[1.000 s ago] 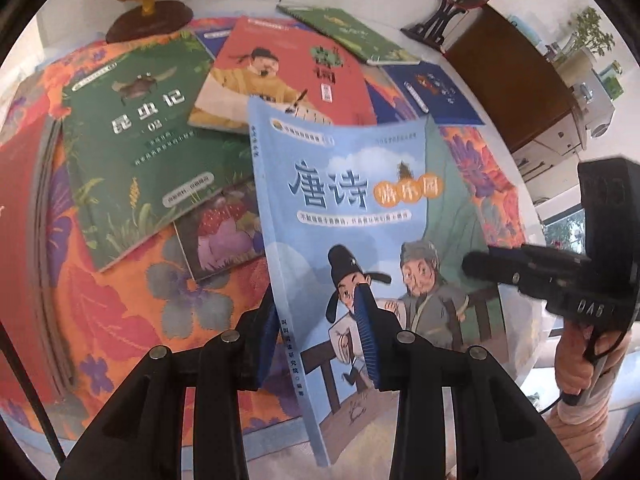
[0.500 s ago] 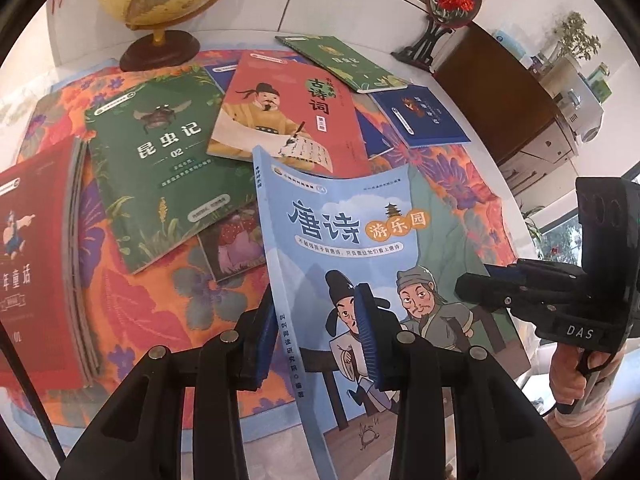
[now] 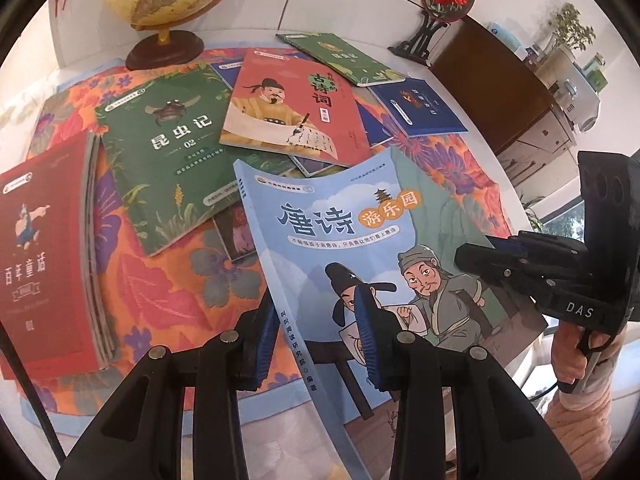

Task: Organize books
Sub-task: 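Lift the light-blue book with the left tool and carry it toward the row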

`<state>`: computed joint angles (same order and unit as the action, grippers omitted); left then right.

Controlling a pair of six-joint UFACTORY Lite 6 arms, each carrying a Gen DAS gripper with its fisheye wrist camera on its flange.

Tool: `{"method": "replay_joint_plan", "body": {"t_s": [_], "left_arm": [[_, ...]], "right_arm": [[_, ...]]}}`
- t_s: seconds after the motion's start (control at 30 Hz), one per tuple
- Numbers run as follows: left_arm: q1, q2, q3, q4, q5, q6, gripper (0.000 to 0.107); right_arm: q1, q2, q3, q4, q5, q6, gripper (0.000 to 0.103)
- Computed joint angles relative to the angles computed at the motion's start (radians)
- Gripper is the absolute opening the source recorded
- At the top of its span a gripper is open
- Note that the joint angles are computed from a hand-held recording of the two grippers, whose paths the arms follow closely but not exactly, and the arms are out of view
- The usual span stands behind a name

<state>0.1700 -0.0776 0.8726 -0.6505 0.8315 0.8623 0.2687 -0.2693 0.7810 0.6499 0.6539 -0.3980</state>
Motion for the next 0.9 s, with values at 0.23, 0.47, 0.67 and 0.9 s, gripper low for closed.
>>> {"method": "replay_joint_plan", "body": {"t_s": [0.23, 0.47, 0.67, 0.9], "left_arm": [[0.032, -0.002, -0.017, 0.011, 0.027, 0.020, 0.033], [0.058, -0.048, -0.033, 0.031, 0.028, 0.031, 0.033], [0.082, -0.080, -0.022, 0.040, 0.044, 0.041, 0.033], [0.118, -0.086, 0.024, 0.044, 0.056, 0.065, 0.033]], "right_arm": [[0.012, 0.033, -0.002, 0.028, -0.027, -0.021, 0.022], [0.042, 0.037, 0.007, 0.042, -0.038, -0.037, 0.022], [0.075, 0.029, 0.014, 0.042, -0.076, -0.017, 0.022], [0.141, 0.042, 0.058, -0.017, -0.126, 0.050, 0.022]]}}
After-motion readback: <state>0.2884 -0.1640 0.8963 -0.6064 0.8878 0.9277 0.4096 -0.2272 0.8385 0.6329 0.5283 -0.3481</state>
